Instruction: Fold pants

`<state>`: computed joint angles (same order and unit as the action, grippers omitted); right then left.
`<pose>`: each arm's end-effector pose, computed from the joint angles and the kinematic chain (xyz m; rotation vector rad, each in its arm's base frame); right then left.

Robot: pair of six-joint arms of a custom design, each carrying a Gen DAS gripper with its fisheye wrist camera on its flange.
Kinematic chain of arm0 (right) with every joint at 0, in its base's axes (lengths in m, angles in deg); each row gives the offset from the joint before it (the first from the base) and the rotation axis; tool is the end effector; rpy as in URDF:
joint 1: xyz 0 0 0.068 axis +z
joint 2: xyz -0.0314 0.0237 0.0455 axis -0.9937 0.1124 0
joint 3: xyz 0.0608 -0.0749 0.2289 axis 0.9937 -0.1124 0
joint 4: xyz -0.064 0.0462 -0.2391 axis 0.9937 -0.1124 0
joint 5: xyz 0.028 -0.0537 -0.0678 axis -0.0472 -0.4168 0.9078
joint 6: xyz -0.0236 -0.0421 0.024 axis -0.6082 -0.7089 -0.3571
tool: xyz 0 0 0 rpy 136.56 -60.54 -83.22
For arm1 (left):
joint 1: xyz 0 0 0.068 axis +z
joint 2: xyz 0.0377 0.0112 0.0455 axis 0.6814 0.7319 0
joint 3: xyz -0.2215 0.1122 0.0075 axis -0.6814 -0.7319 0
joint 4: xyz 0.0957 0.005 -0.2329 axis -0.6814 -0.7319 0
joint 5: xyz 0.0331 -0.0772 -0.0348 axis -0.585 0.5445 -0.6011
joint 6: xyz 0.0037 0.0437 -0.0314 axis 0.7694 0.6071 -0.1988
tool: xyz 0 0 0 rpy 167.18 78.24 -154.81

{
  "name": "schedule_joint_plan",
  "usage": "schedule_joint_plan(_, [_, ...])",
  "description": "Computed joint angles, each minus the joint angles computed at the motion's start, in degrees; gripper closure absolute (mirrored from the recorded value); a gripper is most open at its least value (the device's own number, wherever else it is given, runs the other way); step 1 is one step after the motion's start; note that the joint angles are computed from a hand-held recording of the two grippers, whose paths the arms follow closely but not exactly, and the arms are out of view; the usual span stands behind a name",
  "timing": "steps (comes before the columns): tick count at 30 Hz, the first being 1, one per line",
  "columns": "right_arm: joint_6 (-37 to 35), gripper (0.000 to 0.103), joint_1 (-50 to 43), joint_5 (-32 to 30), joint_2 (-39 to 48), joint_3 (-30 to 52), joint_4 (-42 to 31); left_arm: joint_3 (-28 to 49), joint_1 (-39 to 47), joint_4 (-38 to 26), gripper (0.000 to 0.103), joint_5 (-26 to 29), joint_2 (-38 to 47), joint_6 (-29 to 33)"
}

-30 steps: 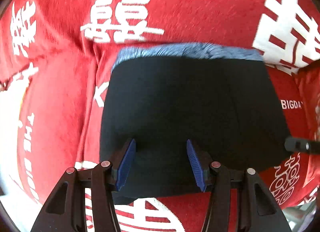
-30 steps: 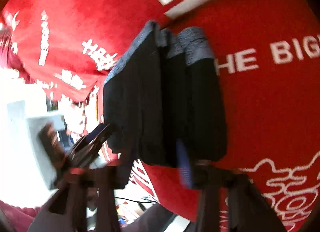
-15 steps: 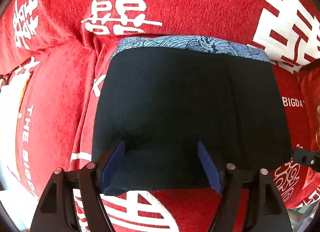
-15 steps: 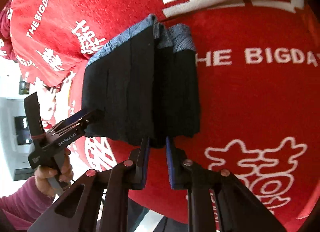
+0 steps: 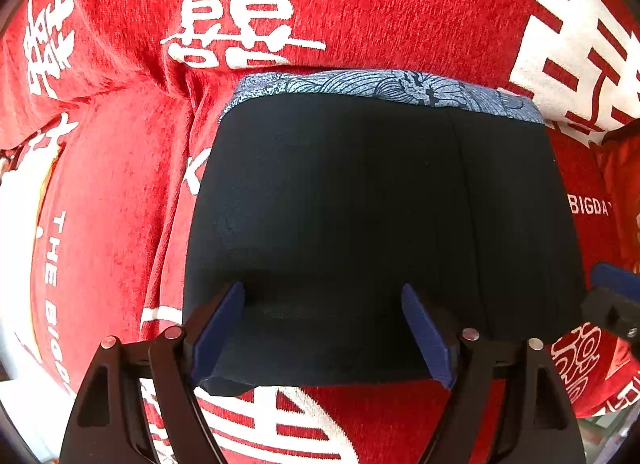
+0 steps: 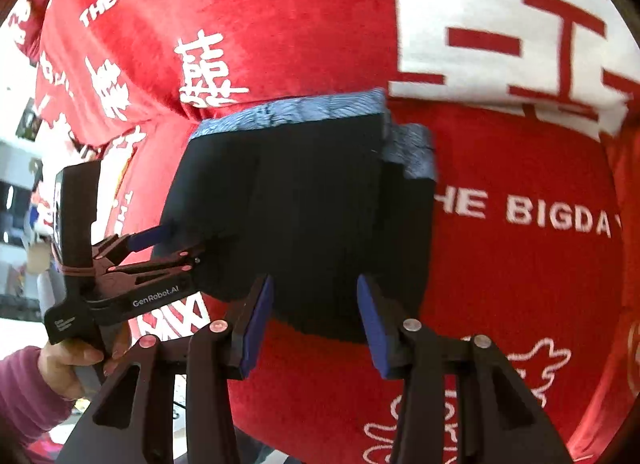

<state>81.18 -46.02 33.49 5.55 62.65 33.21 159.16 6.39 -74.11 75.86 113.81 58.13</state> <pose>0.1936 0.1472 0.1512 0.8843 2.6844 0.4932 0.2820 -0.2093 0.1040 1.1538 2.7729 -0.0586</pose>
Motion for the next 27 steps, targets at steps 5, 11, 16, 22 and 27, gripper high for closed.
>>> schedule_joint_plan(5, [0.18, 0.056, -1.24, -4.35, 5.5, -0.7, 3.84, 1.22, -0.34, -0.2, 0.001, -3.25, 1.5, -0.56])
schedule_joint_plan(11, [1.1, 0.045, -1.37, -5.01, 5.76, -2.97, 5.64, 2.7, 0.54, -1.27, 0.001, -2.38, 2.98, -0.25])
schedule_joint_plan(16, [2.11, 0.044, -1.4, -5.18, 4.76, -4.45, 7.24, 3.34, 0.46, -1.67, 0.001, -2.55, 3.68, -0.27])
schedule_joint_plan(22, [2.82, 0.043, -0.89, -5.23, 3.98, -5.47, 8.39, 5.13, 0.58, -2.51, 0.001, -2.16, 5.8, -0.09])
schedule_joint_plan(27, [3.08, 0.041, -1.12, -5.52, 4.08, -6.17, 9.96, 6.02, 0.8, -2.71, 0.001, -1.92, 7.01, 0.19])
